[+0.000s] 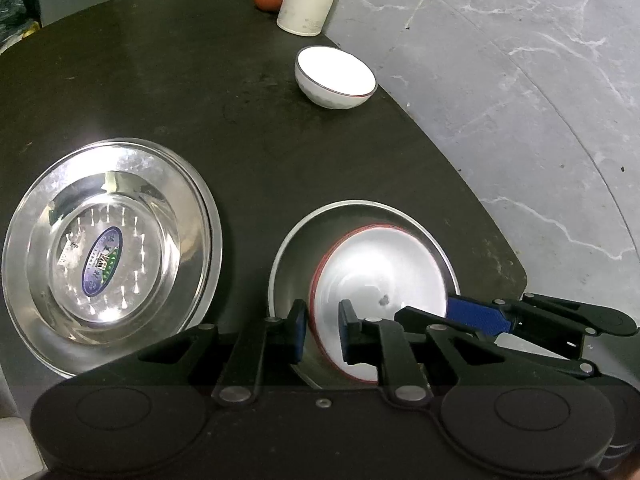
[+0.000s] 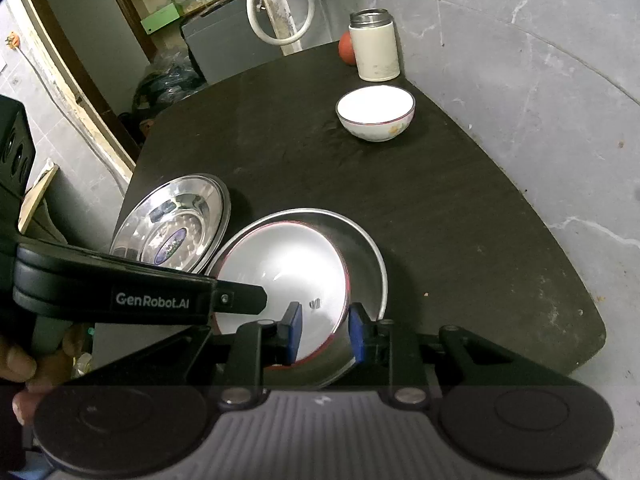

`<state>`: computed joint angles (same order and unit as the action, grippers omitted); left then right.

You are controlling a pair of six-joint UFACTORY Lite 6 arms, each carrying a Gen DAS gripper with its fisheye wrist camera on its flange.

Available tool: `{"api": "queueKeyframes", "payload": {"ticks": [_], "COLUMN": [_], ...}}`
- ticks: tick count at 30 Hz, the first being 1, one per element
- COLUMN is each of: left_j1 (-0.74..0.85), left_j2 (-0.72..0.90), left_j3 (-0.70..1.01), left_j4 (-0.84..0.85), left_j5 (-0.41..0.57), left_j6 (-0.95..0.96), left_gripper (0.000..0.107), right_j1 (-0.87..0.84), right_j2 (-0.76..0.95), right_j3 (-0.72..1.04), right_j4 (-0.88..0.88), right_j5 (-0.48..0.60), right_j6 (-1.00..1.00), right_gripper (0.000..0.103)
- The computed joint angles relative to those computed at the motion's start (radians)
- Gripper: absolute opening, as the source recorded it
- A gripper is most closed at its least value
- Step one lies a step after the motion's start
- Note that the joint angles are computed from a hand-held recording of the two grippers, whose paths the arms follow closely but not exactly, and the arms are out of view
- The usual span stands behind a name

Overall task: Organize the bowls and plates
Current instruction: 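Lower the white bowl into the steel bowl and open both grippers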

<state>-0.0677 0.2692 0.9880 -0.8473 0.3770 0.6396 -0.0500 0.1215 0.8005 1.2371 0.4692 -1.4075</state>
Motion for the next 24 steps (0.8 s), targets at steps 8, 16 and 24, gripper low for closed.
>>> {"api": "queueKeyframes", "payload": {"ticks": [8, 16, 24], "left_j1": [0.000, 0.012, 0.024], "left_j2": [-0.024, -0.060, -0.116], "left_j3": [-0.012, -0.036, -0.051], "left_j4": [0.014, -0.003, 0.003], "left_j5": [-0.008, -0.009, -0.012], "left_j6": [-0.027, -0.016, -0.027], "left_gripper": [0.022, 0.026, 0.032], "right_j1": [-0.007, -0.021, -0.042], "right_j2": [-0.007, -0.030, -0.051], "right_j3": [-0.007, -0.020, -0.025], "right_j4": [0.015, 0.048, 0.072], "right_j5": [0.007, 0.016, 0.029], "right_j6": [-0.018, -0.058, -0.083], "right_gripper": [0.031, 0.034, 0.038]}}
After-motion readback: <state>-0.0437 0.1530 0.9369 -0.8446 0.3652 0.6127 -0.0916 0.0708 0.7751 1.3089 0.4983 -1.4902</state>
